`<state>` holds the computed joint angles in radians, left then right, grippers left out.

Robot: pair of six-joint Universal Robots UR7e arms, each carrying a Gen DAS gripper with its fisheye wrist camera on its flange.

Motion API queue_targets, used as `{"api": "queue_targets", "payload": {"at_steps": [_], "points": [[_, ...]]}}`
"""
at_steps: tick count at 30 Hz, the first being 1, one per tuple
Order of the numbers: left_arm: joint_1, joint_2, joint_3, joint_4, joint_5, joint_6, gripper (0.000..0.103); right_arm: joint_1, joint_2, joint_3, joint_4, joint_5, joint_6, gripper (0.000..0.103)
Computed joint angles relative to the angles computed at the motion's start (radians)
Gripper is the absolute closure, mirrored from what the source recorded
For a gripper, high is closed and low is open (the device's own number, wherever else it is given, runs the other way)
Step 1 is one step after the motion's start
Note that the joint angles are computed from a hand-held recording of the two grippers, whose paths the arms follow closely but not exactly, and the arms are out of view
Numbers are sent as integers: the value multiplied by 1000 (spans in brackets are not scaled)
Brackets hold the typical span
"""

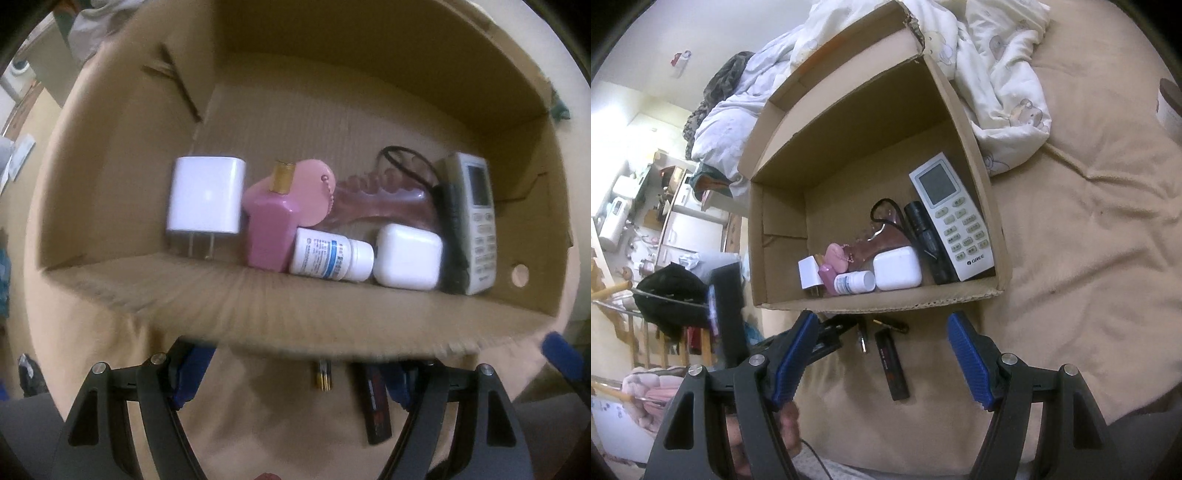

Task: Organize rigid objects
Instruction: 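Move the left tool back and grasp the white pill bottle lying on the bed, then grasp the gold battery with the right tool while the left tool holds the pill bottle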

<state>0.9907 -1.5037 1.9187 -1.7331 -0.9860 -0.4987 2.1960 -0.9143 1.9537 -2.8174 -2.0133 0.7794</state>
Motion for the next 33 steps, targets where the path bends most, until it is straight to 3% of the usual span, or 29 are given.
{"api": "queue_targets", "payload": {"at_steps": [1,4,5,14,19,22,25,27,29,33], "points": [[1,5,2,-2,5,0,29,-1,0,0,-2,2,-3,26],[1,22,-1,3,28,6,56,-6,-3,3,-10,9,-6,26],[0,22,1,2,30,14,58,-7,-2,2,-10,11,-6,26],[-41,-16,-57,136,48,31,59,-10,23,-23,19,54,-34,26],[-78,-88,-104,243,53,26,59,-29,42,-26,9,136,-51,26],[-92,-132,-110,258,86,28,59,-50,68,-31,-11,236,-71,26],[-106,-168,-73,221,193,77,59,-53,103,-63,5,279,-89,27],[-85,-188,-61,211,210,84,59,-55,128,-89,16,299,-97,39],[-42,-174,-89,199,149,79,59,-52,160,-135,80,299,-112,54],[-31,-163,-100,182,145,76,59,-36,226,-226,203,249,-128,65]]}}
